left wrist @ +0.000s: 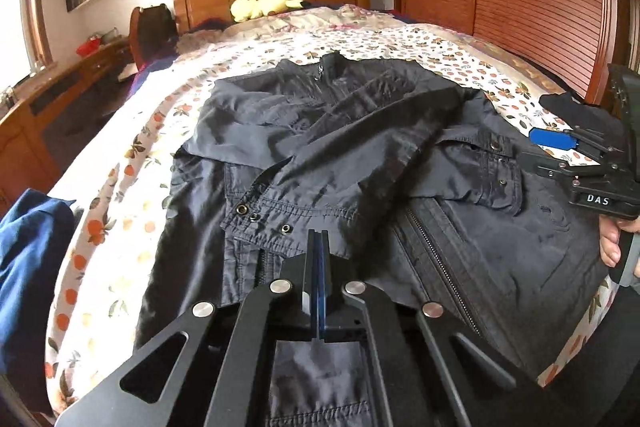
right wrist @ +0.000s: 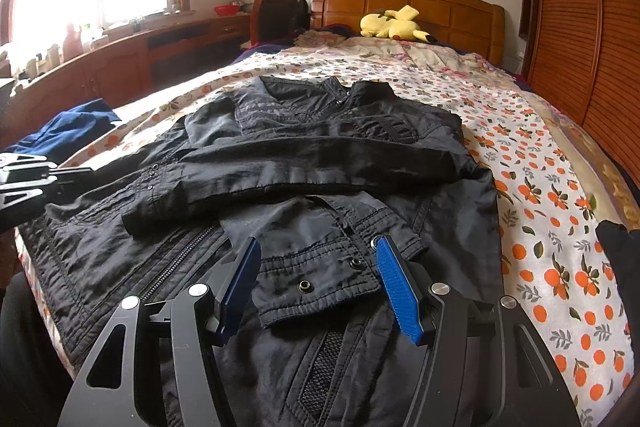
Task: Fold large clothes
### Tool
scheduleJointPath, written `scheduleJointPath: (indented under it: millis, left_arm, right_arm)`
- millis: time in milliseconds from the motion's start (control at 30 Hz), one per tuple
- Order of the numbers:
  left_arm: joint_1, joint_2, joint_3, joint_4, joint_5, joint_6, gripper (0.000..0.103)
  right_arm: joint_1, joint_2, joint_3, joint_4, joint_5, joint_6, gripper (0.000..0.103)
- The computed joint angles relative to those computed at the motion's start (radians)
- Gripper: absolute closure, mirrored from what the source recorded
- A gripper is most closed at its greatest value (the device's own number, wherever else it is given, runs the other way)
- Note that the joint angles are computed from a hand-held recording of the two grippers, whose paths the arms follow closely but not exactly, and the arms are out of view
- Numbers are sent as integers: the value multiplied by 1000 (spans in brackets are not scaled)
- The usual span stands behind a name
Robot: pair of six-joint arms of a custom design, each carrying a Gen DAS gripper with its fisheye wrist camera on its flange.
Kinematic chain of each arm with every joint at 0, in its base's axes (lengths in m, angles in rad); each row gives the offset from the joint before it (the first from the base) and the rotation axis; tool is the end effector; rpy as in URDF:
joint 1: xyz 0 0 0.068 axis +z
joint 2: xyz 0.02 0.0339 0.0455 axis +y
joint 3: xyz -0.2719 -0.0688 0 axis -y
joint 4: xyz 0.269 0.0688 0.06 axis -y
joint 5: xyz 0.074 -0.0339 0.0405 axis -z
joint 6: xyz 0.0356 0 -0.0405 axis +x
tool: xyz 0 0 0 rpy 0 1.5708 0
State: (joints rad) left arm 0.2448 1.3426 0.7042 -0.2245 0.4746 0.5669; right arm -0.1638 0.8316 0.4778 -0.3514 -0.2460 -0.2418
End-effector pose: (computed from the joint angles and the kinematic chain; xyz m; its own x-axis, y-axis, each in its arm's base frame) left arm 0.2746 0.0518 0.1860 -0.5827 0.3468 -0.7350 0.4572 0.8876 0.0563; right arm 0.1914 -0.0229 0.2072 -0.6150 -0.1338 -0.7771 -0.1772 0.9837 -0.0291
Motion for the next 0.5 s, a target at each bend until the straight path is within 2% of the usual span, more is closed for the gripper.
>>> scheduleJointPath:
  millis: [267,500]
  left_arm:
    - [148,-14,-8,-50,89,47,102]
    - [290,35,5,-53,127,114,102]
  right_arm:
    - [-4,17,-6,5,-2,-11,45]
    - [12,14,-20,6,15,-13,45]
